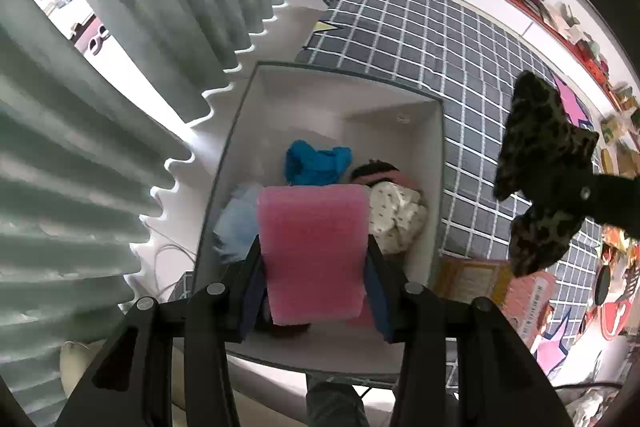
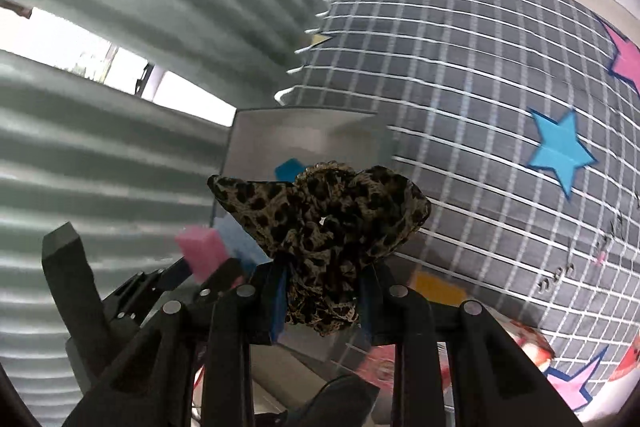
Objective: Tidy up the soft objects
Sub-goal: 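Lower the pink foam block and leopard scrunchie into the box with both tools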
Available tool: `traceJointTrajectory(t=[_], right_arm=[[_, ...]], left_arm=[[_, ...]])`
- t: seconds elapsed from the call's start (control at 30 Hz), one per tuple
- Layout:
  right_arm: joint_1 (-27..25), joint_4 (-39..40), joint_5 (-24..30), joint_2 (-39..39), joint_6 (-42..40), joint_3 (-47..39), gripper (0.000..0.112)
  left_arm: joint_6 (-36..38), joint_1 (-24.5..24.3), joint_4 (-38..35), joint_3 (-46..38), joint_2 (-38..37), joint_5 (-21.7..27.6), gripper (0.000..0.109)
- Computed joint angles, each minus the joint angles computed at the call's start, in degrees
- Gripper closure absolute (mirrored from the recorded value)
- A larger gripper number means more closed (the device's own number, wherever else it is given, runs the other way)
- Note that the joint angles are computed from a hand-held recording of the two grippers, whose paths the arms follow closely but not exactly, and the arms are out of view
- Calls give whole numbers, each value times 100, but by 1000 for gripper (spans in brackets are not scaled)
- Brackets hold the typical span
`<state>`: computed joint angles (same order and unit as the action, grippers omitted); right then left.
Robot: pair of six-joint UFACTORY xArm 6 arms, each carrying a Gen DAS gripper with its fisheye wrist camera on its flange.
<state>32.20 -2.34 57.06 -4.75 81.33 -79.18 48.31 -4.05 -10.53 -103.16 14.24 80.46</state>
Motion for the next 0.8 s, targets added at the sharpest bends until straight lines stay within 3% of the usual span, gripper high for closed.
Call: traceJointTrajectory(t=[0.4,0.8], right_arm=[[-50,64,820,1353,-801,-1607,83],[-134,256,920,1559,-923,-1778,83]], left_arm=[[-67,10,108,-688,644,29,60],[-46,-42,131,-934,871,98,60]])
